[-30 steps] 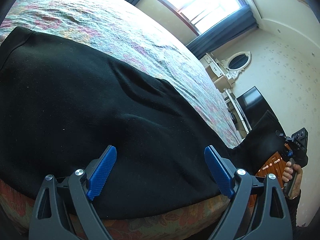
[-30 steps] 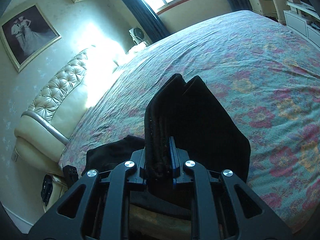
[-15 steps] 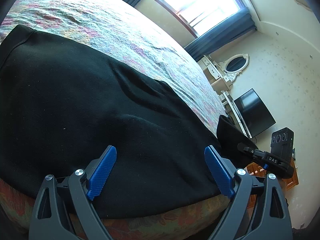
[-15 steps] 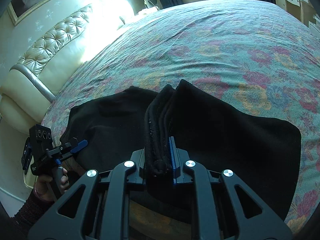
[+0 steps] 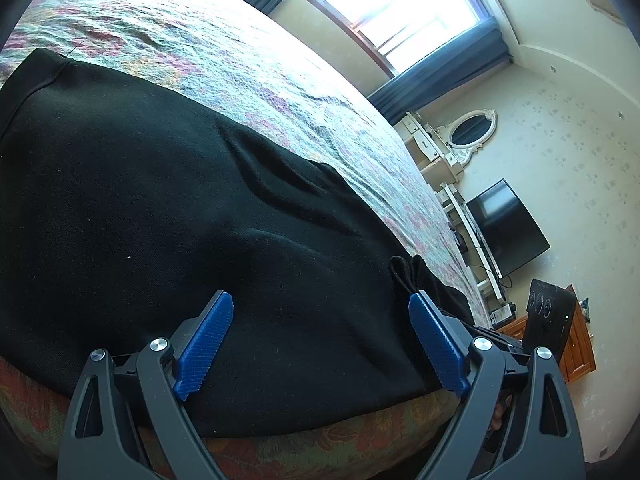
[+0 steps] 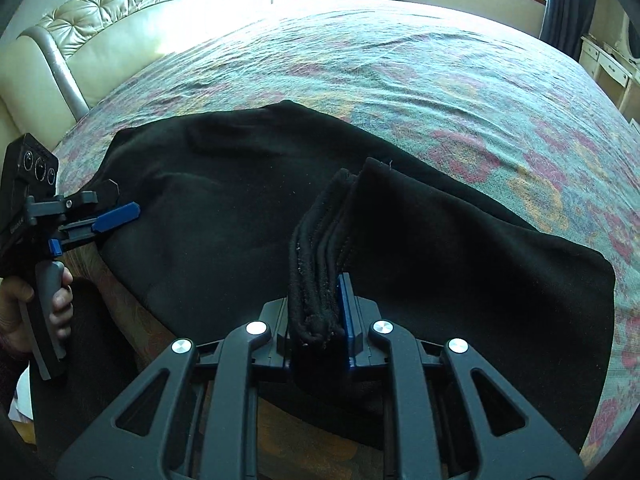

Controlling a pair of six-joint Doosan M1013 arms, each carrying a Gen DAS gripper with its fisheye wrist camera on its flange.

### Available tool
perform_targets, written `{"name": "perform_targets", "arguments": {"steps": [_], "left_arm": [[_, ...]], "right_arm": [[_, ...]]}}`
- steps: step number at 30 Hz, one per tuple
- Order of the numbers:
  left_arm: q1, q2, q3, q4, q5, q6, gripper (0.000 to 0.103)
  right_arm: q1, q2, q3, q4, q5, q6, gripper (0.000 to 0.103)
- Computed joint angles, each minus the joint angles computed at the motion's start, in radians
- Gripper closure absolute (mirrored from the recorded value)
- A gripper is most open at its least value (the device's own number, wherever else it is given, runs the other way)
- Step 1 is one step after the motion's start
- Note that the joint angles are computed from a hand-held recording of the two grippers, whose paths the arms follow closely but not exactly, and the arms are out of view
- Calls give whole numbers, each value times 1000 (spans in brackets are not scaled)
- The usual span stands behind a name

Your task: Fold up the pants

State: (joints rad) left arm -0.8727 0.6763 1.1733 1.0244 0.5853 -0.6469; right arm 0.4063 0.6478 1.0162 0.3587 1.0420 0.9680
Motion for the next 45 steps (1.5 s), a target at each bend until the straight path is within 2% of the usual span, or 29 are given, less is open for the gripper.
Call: {"name": "perform_targets", "arguments": {"steps": [5,11,12,18,23,25,27,31,33,37,39,40,45], "left_arm": [[0,0,1,2,-1,-3,15],[-1,-7,16,37,-10,-45,15],[0,-8,17,39,-11,-48,15],[-2,-13,31,95,-20,-116,15],[-3,-24,45,120,-30,-159,15],[-8,-38,53,122,-11,-164,15],[-19,-64,82,185,24,-207,15],[-35,-147,186,228,120,-250,15],[-34,-194,261,234,157,-336,15],[-11,-275,406,215,163,-525,15],[10,-298,456,230,123,-580,15],[20,-303,468,214,107,-571,15],[76,-295,458,52,3,-314,15]], "right_arm": [[14,-9,27,-42,-26,-13,82],[19,-15,49,-24,-32,-12,61],[16,-16,52,-7,-31,-7,56],[-18,4,37,180,38,29,37],[-59,20,24,363,99,57,36],[-75,11,36,438,111,45,36],[-83,-7,55,473,100,15,36],[-96,-28,75,499,117,-15,35],[-99,-29,76,501,142,-9,35],[-101,-34,92,507,189,6,35],[-100,-39,107,502,198,14,35],[-98,-40,112,496,202,18,35],[-92,-43,131,473,228,53,35]]}}
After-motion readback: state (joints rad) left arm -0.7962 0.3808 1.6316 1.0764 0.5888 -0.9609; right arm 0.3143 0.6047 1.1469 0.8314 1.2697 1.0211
